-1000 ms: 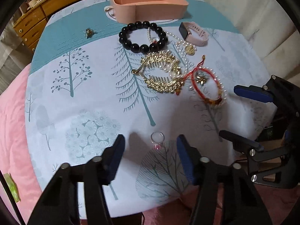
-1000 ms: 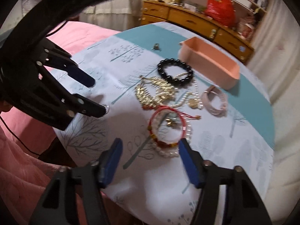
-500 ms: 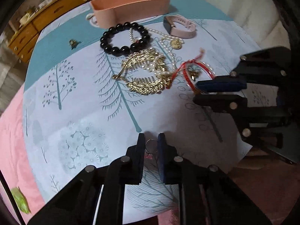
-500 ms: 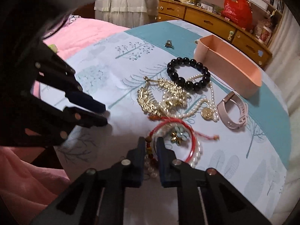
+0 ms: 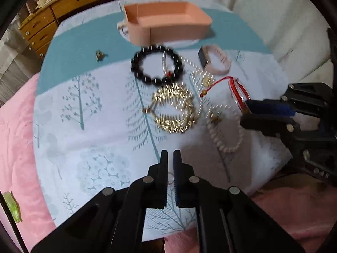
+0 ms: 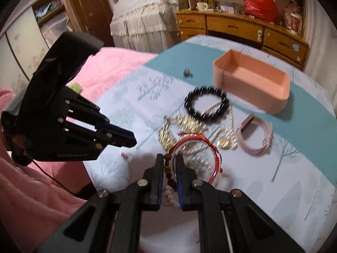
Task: Organize jewelry
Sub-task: 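Carry the red bracelet with the right tool into the pink box and open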
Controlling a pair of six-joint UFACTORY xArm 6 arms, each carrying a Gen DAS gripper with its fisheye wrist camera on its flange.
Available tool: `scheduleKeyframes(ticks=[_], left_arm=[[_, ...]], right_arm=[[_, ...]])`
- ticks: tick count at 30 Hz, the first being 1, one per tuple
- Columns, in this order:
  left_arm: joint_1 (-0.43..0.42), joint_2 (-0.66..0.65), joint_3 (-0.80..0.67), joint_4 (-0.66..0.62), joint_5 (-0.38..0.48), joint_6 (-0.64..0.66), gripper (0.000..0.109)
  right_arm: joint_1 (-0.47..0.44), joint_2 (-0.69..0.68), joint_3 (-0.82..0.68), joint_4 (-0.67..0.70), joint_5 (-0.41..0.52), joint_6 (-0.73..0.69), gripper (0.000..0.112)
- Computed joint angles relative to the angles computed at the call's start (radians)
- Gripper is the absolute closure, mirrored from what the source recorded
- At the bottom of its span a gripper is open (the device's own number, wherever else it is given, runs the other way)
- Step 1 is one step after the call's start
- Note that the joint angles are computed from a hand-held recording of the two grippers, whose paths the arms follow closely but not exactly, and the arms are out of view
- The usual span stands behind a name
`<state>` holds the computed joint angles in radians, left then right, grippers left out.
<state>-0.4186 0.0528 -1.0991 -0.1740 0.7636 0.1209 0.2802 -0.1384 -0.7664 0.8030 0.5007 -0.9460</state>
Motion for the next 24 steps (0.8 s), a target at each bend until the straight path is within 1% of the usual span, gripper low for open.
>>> scheduleKeyframes(ticks=[4, 10, 13, 15, 19, 20, 22, 23, 24], left_arm=[[0.003, -0.029, -0.043, -0.006, 0.033, 0.004, 0.106], [0.017, -0.018, -0.144, -0.048, 0.055, 0.016, 0.106], [0.035, 0.031, -0.227, -0.066, 0.083, 0.022, 0.106], [0.040, 0.071, -0.277, -0.056, 0.089, 0.013, 0.106], [0.046, 0.133, -0.344, -0.046, 0.069, -0.015, 0.105], [0.048, 0.156, -0.367, -0.037, 0.067, -0.044, 0.103], [0.049, 0.182, -0.388, -0.001, 0.064, -0.113, 0.095], [0.050, 0.194, -0.400, 0.017, 0.066, -0.146, 0.085], [0.050, 0.206, -0.409, 0.045, 0.072, -0.191, 0.072]], right_arm=[[-0.036, -0.011, -0.049, 0.025, 0.023, -0.042, 0.102], [-0.067, 0.015, -0.134, 0.045, -0.014, -0.088, 0.102], [-0.074, 0.050, -0.187, 0.056, -0.053, -0.096, 0.102], [-0.072, 0.090, -0.231, 0.077, -0.089, -0.101, 0.102], [-0.054, 0.204, -0.335, 0.099, -0.179, -0.088, 0.102], [-0.050, 0.222, -0.351, 0.098, -0.196, -0.083, 0.102], [-0.041, 0.287, -0.408, 0.075, -0.235, -0.044, 0.102], [-0.034, 0.329, -0.444, 0.057, -0.262, -0.009, 0.101], [-0.032, 0.357, -0.468, 0.025, -0.279, 0.032, 0.101]])
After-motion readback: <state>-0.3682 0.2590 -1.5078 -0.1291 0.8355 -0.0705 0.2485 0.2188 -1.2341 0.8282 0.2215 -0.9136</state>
